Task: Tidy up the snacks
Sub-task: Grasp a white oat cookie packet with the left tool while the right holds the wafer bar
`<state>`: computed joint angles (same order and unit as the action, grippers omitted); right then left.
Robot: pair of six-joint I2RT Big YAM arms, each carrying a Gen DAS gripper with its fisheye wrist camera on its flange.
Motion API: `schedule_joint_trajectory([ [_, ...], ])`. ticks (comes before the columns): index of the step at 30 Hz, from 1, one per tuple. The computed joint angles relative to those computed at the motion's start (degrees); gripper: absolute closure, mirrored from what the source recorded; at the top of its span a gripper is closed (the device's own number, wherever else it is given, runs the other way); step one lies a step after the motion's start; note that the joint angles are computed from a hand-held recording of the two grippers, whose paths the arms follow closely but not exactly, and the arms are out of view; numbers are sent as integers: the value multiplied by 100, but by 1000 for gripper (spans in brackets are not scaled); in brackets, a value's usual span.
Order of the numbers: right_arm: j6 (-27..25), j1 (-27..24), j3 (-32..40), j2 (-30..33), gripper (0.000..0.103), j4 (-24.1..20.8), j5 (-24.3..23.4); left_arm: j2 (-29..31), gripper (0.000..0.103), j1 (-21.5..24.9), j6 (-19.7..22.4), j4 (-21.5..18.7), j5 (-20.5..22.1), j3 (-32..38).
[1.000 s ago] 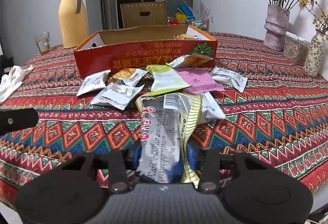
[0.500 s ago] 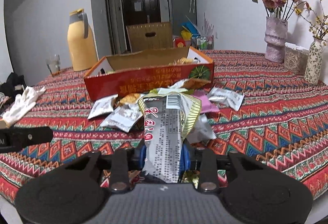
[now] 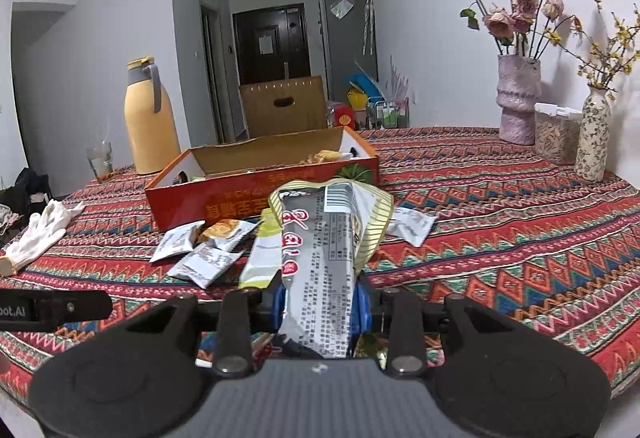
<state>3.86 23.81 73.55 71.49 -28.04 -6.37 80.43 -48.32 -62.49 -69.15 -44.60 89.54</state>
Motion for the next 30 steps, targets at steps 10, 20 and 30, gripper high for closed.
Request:
schedule_joint_trajectory([
  [10,-96,-565,-536,-242,70,378,-615,518,0,-186,-140,31,307,486],
  [20,-32,-1062,-871,-298,70,707,-1181,1264,0,-283,-377,-688,436,1298],
  [30,40,-1352,-1079,-293,70,907,-1526,1844,0,-269,-508,-1200,527,1901],
])
